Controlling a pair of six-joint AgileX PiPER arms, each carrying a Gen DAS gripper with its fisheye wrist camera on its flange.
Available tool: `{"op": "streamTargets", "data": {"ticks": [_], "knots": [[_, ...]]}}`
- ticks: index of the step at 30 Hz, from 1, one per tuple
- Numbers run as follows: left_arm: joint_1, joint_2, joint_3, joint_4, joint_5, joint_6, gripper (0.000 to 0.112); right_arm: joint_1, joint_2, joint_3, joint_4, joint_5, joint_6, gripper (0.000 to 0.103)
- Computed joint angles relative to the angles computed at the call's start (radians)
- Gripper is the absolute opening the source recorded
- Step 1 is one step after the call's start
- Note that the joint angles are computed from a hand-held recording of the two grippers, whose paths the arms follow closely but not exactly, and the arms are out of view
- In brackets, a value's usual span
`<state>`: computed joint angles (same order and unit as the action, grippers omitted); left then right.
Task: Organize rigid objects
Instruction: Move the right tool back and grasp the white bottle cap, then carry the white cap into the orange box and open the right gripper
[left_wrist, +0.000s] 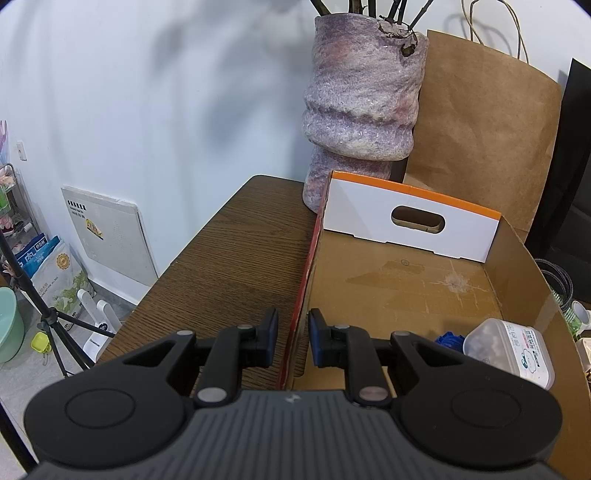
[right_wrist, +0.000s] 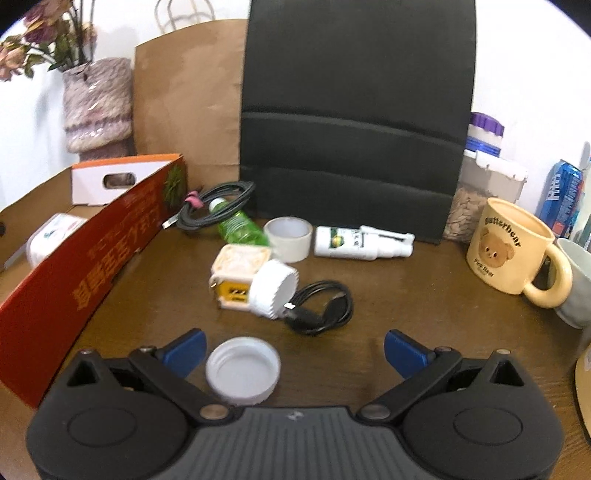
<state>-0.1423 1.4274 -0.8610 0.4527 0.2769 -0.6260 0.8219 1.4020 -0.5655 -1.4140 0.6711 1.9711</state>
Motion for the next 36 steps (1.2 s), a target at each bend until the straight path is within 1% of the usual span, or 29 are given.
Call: {"op": "streamTargets", "data": {"ticks": [4, 5, 6, 7, 8, 9, 15, 25, 36], "knots": [[0.0, 0.0, 0.0, 0.0, 0.0, 0.0, 0.019, 0.024, 0.019, -0.007, 0.026, -0.003, -0.019, 0.102], [0.0, 0.0, 0.001, 0.0, -0.001, 0.0, 0.019, 0.026, 0.02, -0.007, 0.028, -0.005, -0.021, 0.096], [0.002, -0.001, 0.001, -0.006, -0.002, 0.007, 0.019, 0.024, 0.017, -0.006, 0.028, -0.014, -0.022, 0.083], [0.002, -0.001, 0.001, -0.006, -0.002, 0.007, 0.019, 0.02, 0.01, -0.001, 0.022, -0.026, -0.014, 0.075], [0.002, -0.001, 0.001, -0.006, -0.002, 0.007, 0.019, 0.007, -0.008, 0.012, 0.001, -0.057, 0.007, 0.053], [0.002, -0.001, 0.001, -0.006, -0.002, 0.007, 0.019, -0.002, -0.021, 0.021, -0.016, -0.079, 0.024, 0.04], [0.005, 0.0, 0.0, -0.022, -0.003, 0.022, 0.019, 0.012, -0.015, 0.018, -0.011, -0.053, 0.03, 0.039], [0.008, -0.002, 0.002, -0.041, -0.008, 0.041, 0.019, 0.011, -0.023, 0.026, -0.041, -0.044, 0.058, 0.039], [0.005, 0.0, 0.001, -0.031, -0.008, 0.03, 0.017, 0.037, -0.036, 0.025, -0.051, 0.0, 0.062, 0.039]]}}
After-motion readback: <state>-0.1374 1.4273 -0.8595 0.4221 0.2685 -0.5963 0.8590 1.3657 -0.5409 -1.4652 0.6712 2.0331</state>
